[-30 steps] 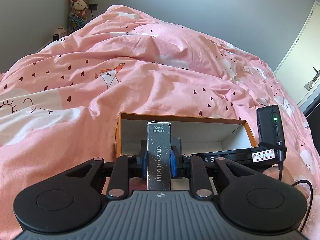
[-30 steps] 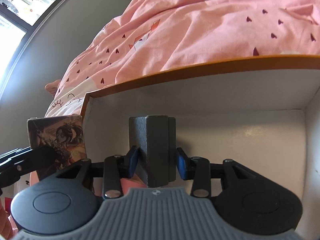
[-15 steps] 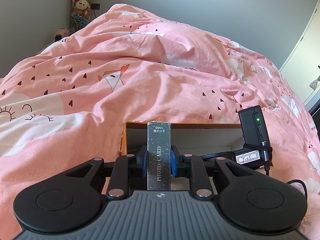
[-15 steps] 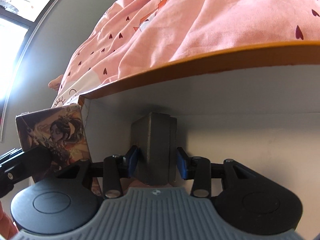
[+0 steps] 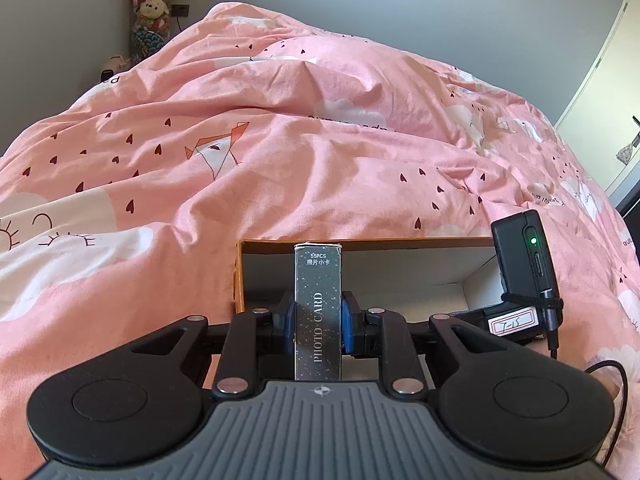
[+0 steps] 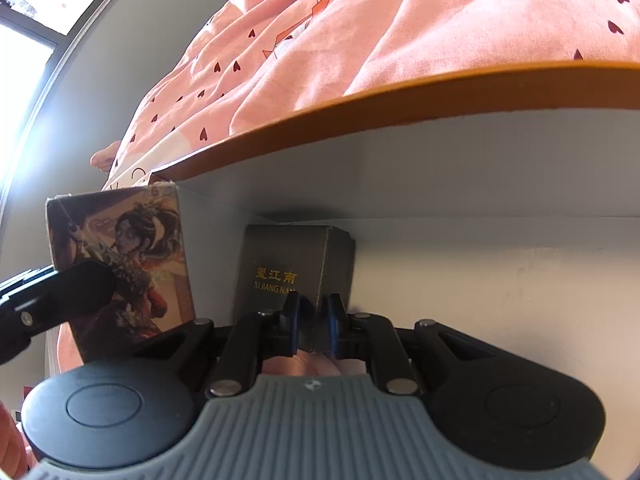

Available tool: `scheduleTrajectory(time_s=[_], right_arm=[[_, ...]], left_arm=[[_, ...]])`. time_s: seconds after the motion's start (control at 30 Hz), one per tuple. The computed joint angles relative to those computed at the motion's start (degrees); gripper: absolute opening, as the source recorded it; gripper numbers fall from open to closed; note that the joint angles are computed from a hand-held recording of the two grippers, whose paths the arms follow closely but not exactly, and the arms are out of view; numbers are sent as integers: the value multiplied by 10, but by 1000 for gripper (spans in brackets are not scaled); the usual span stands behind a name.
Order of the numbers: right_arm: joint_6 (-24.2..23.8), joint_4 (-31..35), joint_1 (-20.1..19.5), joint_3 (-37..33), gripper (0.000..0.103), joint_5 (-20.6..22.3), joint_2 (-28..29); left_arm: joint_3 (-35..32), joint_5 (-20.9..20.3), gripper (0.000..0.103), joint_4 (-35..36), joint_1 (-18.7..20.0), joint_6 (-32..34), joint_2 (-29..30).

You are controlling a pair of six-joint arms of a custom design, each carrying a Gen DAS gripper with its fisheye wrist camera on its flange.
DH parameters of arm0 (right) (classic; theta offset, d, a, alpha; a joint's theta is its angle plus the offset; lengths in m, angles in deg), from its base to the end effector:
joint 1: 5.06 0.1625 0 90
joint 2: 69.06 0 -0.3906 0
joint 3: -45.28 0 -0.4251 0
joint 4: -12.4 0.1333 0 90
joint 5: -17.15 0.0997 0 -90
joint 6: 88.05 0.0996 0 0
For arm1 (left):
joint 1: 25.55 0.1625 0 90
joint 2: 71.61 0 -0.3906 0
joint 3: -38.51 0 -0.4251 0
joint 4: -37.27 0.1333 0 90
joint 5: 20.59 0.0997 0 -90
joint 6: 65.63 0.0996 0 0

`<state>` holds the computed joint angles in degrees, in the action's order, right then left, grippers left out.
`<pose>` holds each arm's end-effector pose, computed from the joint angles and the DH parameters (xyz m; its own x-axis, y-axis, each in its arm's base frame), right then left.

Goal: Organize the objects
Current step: 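Lower the black box into the orange box and open the right gripper, then lower the photo-card box onto the black box with the left gripper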

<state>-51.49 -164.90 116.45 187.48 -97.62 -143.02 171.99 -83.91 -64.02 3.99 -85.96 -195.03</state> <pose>0.2815 -0.2840 0.0902 -0.9735 0.1925 0.1236 0.1069 0.8605 -0.4982 -0.1776 -0.3053 0.3274 -0.7232 0.5532 -0.4135 0.6597 0.7306 -0.1761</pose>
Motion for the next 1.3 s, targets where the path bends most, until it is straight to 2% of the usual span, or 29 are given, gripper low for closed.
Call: scheduleTrajectory(time_s=[0.1, 0.23, 0.4, 0.6, 0.77, 0.87, 1.07, 1.13, 1.2, 1.3], right_arm=[[9, 13, 10, 5, 13, -13, -20], [32, 90, 44, -3, 16, -76, -54], [47, 148, 70, 0, 16, -109, -84], [65, 184, 81, 1, 17, -121, -99], [67, 190, 87, 1, 17, -122, -102], [69, 194, 89, 3, 17, -122, -107], [69, 193, 96, 0, 18, -125, -100], [63, 194, 99, -3, 18, -125, -98], [52, 186, 99, -3, 23, -116, -96], [39, 180, 99, -5, 28, -104, -87]], left_arm=[[4, 4, 25, 2, -7, 27, 7], [6, -1, 25, 0, -9, 78, 30], [35, 48, 25, 21, -59, 171, 30], [102, 105, 25, 19, -123, 348, -17], [144, 133, 25, 24, -141, 442, -48], [153, 134, 25, 41, -142, 467, -63], [133, 116, 27, 68, -132, 457, -43], [116, 100, 33, 77, -120, 445, -23], [96, 75, 39, 80, -101, 440, -2], [77, 56, 41, 82, -81, 427, 16]])
